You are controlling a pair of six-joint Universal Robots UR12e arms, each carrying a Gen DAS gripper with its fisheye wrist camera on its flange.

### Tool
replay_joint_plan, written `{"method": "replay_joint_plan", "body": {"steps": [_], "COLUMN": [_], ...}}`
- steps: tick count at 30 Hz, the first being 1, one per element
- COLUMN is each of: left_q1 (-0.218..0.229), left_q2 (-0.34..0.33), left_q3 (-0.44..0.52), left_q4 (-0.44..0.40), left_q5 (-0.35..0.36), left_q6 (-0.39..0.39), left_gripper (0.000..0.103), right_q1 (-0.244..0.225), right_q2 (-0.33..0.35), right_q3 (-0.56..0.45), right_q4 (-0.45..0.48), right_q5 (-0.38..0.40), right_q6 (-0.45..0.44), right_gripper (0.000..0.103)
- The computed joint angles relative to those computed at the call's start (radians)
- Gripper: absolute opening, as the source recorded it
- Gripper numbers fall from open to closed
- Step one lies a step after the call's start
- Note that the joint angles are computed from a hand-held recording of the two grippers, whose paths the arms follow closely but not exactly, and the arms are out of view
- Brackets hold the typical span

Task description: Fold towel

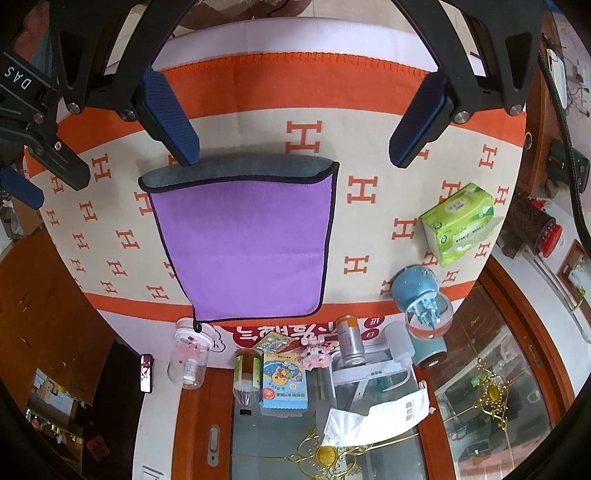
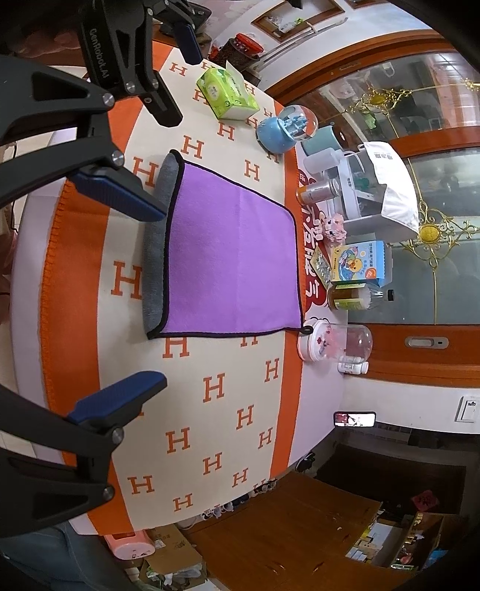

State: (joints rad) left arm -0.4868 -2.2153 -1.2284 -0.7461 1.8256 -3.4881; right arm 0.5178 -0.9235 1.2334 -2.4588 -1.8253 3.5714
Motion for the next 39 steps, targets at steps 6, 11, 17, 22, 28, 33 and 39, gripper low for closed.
{"method": "replay_joint_plan", "body": {"steps": [6, 11, 17, 22, 28, 33, 39], "left_q1": [0.004, 0.012, 0.031, 0.044, 0.045, 0.044, 0.045], "left_q2": [-0.003, -0.008, -0.012, -0.016, -0.025, -0.034, -0.039], "left_q3": [0.005, 0.008, 0.011, 0.014, 0.022, 0.03, 0.029], "left_q4": [-0.012, -0.021, -0.045, -0.044, -0.038, -0.035, -0.023], "left_q5": [-0.003, 0.009, -0.017, -0.027, -0.012, -0.012, -0.034], "left_q6": [-0.005, 0.015, 0.02, -0.005, 0.0, 0.015, 0.039], "left_gripper": [0.102, 0.102, 0.102, 0.102, 0.102, 0.102, 0.1], "right_q1": [-0.003, -0.004, -0.014, -0.022, -0.026, -0.028, -0.032], "right_q2": [0.004, 0.01, 0.013, 0.017, 0.026, 0.036, 0.041], "right_q3": [-0.009, -0.014, -0.013, -0.017, -0.026, -0.037, -0.04], "right_q4": [0.004, 0.013, 0.032, 0.048, 0.043, 0.053, 0.056], "right_q5": [-0.001, -0.008, 0.004, 0.017, 0.032, 0.041, 0.057], "right_q6": [-0.008, -0.023, -0.024, -0.02, -0.037, -0.049, -0.058], "right_gripper": [0.084, 0.084, 0.084, 0.084, 0.084, 0.084, 0.083]}}
